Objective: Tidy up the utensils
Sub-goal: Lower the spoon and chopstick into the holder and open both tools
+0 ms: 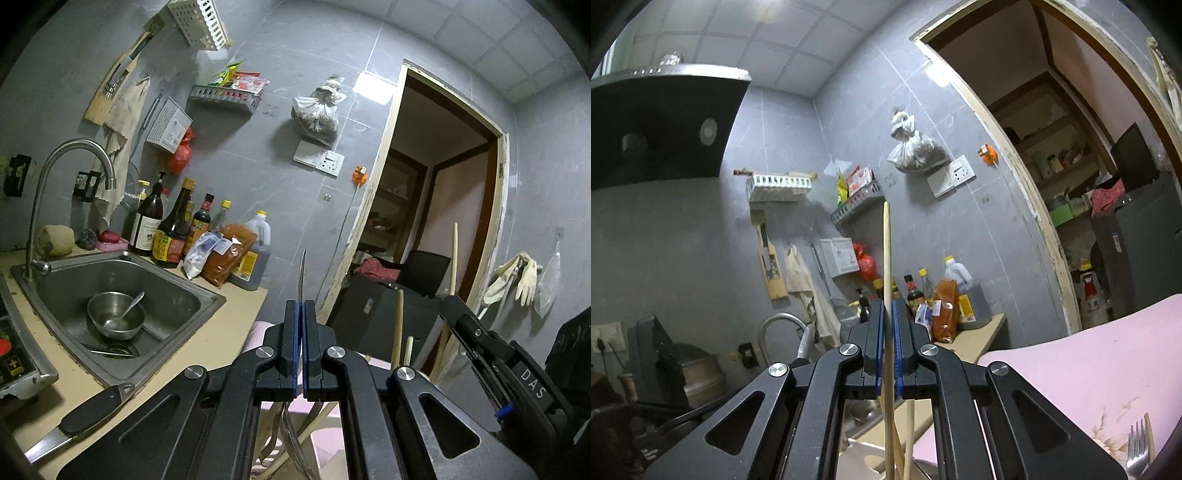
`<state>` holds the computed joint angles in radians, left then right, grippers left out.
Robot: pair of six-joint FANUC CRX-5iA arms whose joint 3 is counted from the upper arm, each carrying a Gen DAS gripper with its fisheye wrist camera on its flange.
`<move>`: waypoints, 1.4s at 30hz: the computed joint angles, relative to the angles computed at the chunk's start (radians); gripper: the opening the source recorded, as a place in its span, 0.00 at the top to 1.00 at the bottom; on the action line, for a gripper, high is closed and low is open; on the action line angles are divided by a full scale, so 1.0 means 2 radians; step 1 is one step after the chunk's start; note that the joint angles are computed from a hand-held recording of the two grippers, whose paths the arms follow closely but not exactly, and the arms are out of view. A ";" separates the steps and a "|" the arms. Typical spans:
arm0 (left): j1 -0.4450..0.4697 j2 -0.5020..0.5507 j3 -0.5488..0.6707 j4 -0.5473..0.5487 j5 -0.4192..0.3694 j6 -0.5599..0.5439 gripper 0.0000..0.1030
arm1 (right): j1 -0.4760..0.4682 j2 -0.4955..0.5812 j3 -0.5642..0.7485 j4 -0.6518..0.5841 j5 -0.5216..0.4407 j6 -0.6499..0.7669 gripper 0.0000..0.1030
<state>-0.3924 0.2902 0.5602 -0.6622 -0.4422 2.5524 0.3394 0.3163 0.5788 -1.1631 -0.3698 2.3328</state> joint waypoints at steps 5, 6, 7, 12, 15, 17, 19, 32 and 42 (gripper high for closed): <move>-0.002 0.000 -0.002 0.005 -0.010 -0.010 1.00 | 0.028 -0.005 -0.012 0.094 0.020 -0.040 0.97; -0.002 -0.002 -0.005 0.008 -0.008 -0.010 1.00 | 0.035 -0.007 -0.017 0.119 0.025 -0.052 0.97; -0.002 -0.003 -0.007 0.010 -0.009 -0.010 1.00 | 0.037 -0.008 -0.020 0.130 0.024 -0.053 0.97; -0.004 -0.007 -0.012 0.016 -0.022 -0.012 1.00 | 0.053 -0.014 -0.032 0.209 0.024 -0.093 0.97; -0.003 -0.010 -0.015 0.030 -0.024 -0.025 1.00 | 0.058 -0.017 -0.039 0.242 0.019 -0.115 0.97; 0.001 -0.012 -0.018 0.051 -0.024 -0.045 1.00 | 0.058 -0.017 -0.042 0.254 0.017 -0.126 0.96; 0.005 -0.014 -0.023 0.074 -0.023 -0.064 0.99 | 0.059 -0.018 -0.045 0.268 0.016 -0.139 0.96; -0.004 -0.032 -0.033 0.095 -0.013 -0.093 0.71 | 0.042 -0.044 -0.061 0.239 0.013 -0.109 0.73; -0.046 -0.021 0.011 0.037 -0.028 -0.076 0.34 | 0.034 -0.093 -0.116 0.298 0.067 -0.151 0.33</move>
<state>-0.4838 0.2475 0.5829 -0.5877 -0.4977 2.4002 0.4073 0.1301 0.3468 -0.5678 -0.2358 2.0313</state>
